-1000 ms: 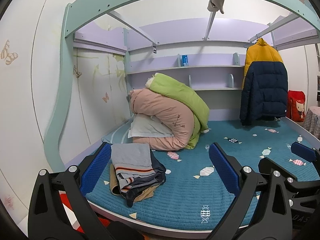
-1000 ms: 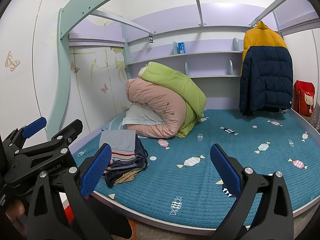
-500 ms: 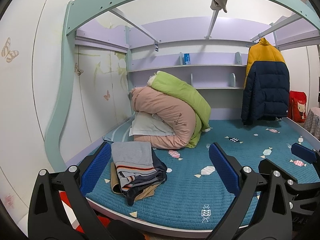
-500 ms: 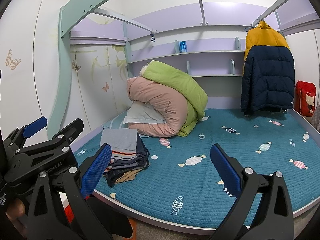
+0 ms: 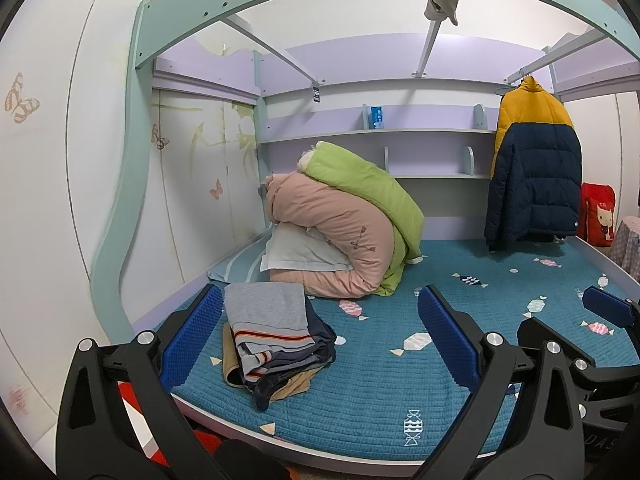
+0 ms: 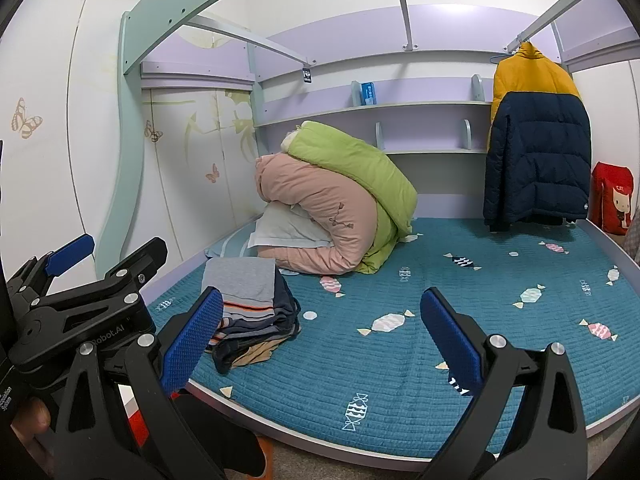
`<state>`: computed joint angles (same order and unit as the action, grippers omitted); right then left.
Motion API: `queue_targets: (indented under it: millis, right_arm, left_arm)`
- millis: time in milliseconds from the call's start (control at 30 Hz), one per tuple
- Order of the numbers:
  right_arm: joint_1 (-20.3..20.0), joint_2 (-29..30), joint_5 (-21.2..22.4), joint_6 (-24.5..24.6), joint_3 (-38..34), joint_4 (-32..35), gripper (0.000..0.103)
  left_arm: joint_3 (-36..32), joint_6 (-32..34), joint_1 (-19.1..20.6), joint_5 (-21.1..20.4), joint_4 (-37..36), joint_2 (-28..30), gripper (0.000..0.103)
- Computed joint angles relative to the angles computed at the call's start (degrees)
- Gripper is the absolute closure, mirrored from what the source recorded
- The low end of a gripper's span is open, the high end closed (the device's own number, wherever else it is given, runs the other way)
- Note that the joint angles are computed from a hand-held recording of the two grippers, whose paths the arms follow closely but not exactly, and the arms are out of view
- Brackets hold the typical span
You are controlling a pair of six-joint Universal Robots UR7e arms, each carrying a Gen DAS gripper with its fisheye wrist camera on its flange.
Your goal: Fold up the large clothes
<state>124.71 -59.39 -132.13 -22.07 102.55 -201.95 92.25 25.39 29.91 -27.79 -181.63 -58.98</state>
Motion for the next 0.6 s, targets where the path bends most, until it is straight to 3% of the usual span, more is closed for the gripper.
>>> queue_targets:
  millis: [600]
  right_arm:
    - [-0.8,-0.9,1.4,0.8,0.4,1.0,0.008]
  left_arm:
    - [0.2,1.3,-0.7,2.0,-2.3,1.0,0.005]
